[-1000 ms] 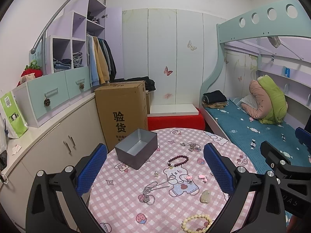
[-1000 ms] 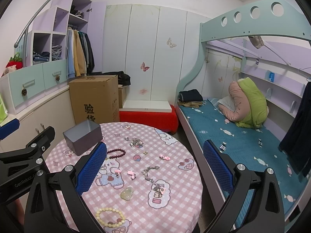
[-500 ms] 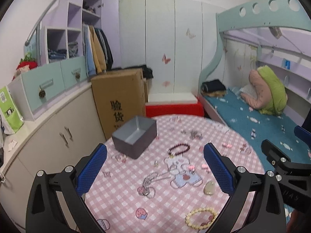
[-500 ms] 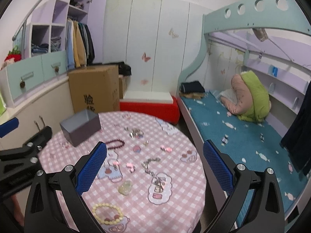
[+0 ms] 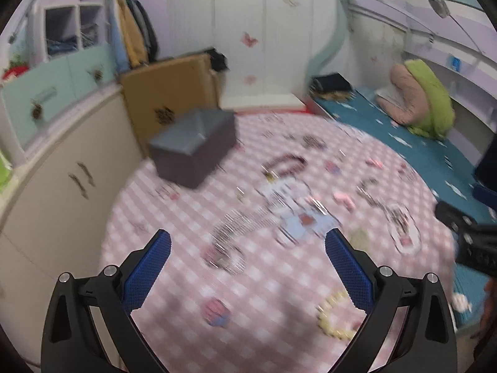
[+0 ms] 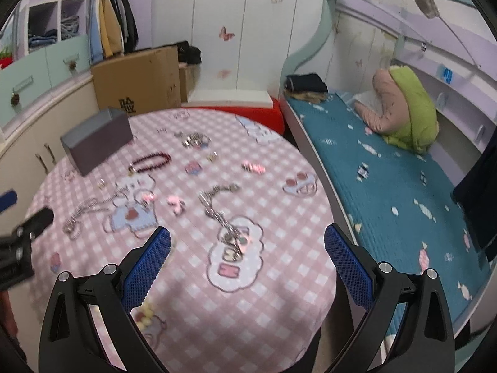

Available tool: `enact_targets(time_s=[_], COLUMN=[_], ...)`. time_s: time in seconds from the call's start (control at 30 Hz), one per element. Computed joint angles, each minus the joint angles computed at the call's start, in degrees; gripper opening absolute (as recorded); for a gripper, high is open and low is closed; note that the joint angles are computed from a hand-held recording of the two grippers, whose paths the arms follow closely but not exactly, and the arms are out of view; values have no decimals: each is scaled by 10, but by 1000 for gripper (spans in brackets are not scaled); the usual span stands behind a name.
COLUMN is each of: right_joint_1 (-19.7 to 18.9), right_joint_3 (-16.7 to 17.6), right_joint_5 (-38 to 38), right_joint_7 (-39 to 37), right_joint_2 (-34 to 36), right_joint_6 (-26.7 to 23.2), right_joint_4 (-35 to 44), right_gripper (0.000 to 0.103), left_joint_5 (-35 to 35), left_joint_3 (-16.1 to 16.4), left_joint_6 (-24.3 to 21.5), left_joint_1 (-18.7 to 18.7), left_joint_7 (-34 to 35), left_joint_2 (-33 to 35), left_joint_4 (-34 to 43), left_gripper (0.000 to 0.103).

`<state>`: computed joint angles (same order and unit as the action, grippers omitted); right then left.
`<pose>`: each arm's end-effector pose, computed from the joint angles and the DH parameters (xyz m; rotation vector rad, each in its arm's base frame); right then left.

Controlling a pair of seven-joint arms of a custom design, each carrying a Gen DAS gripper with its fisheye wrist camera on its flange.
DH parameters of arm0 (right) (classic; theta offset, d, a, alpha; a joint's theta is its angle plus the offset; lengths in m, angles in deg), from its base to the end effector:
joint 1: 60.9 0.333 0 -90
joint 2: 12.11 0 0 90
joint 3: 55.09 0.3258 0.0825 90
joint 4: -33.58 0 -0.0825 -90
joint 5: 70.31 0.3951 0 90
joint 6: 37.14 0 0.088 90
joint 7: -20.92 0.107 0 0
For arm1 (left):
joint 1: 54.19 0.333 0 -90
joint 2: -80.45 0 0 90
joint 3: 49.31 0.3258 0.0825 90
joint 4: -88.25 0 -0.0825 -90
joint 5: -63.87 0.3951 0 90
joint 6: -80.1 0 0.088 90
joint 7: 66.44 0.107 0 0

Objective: Organize jewelry
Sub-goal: 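Grasp the pale yellow bead bracelet with the left tool while the right tool grasps a silver chain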

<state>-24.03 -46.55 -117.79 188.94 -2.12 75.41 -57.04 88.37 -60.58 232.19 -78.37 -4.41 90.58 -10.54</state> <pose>0.4981 0.4257 0.5821 -1.5033 2.0931 -0.9237 0.5490 -0.3924 0.5715 -1.3869 2.1242 -0.8815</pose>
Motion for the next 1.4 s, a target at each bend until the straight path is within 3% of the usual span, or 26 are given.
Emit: enact_targets(time_s=[0.17,0.6,0.8,0.9,0.97,1.07,1.13,1.4], right_joint_1=[-16,-31,-33,-34,-34,-36,-37,-42], right_joint_3=[-1,-2,-4,-5,-6,-7,-8,-14], right_joint_5=[29,55,59,60,61,66,65,76], right_joint_7=[3,-8,-8,-8,-8,-8,-9,-17], right_joint_2=[-14,-11,-7,-4,-3,-2,0,15], right_joint_6=[33,71,71,70,71,75,77,84], right_joint_4=[-38,-55,-53,-52,-52,-53,-52,-40], right_gripper=[96,96,96,96,96,96,96,96], left_joint_5=[-98,-86,-100,-139,-141,-150,-148,-112], left_joint_3=[-31,-13,-15,-22,-20,-20,-14,6], left_joint_6=[-37,-78,-81,-69,-69,-70,-75,-78], left_joint_1=[8,-16,-15,-4,-6,-1,1,8], left_joint_7=[132,131,147,166,170,190,186,152], left_joint_2=[15,36,42,40,40,37,38,54], left_joint_4=[-1,11,13,8,8,8,12,33], left_gripper=[97,95,80,61,56,35,11,9])
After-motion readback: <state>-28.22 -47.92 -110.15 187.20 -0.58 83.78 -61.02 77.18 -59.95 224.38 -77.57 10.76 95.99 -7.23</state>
